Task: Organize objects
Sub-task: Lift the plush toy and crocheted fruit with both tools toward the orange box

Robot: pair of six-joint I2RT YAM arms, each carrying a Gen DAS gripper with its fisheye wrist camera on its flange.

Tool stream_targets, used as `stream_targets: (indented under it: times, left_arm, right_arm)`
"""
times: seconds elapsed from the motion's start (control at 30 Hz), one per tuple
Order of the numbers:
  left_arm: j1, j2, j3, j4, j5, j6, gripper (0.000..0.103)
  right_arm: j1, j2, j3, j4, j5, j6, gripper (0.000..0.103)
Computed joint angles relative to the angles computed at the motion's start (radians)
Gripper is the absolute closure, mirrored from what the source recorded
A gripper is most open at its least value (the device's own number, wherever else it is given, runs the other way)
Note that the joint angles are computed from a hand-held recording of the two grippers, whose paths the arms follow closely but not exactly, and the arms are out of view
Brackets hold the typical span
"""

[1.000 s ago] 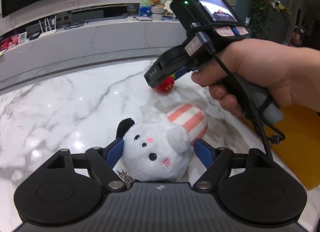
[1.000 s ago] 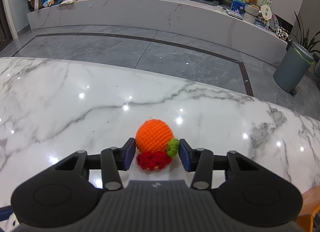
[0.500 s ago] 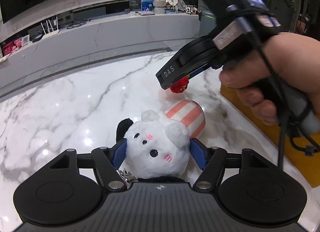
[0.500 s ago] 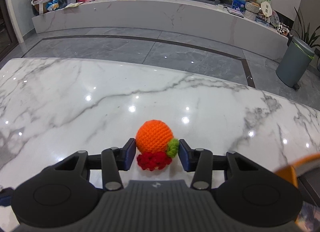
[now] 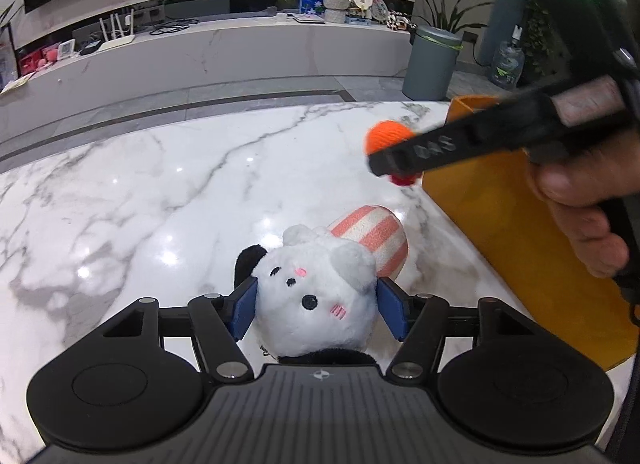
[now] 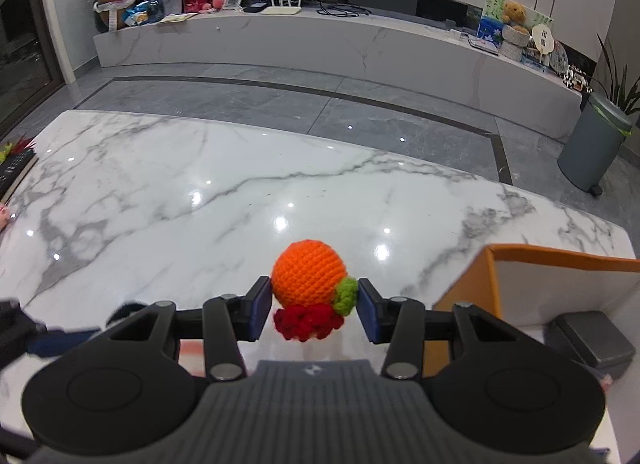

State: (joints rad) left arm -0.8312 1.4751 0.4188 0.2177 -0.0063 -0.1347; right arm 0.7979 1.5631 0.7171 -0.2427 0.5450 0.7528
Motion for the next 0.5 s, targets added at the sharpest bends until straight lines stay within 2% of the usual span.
stream_targets:
  times: [0.2,0.5]
  left_arm:
    - [-0.008,-0.128,-0.019,-0.101,-0.033,-0.033,0.03]
    - [-0.09,-0.311,0.028,-0.276,-0.133,-0.05,0.03]
  right_arm:
    - [0.081,-0.109,-0.017,-0.123,0.052,0.056,0.055]
    - [0.192,-0.267,0.036,-0.356,0.156,0.14,0.055]
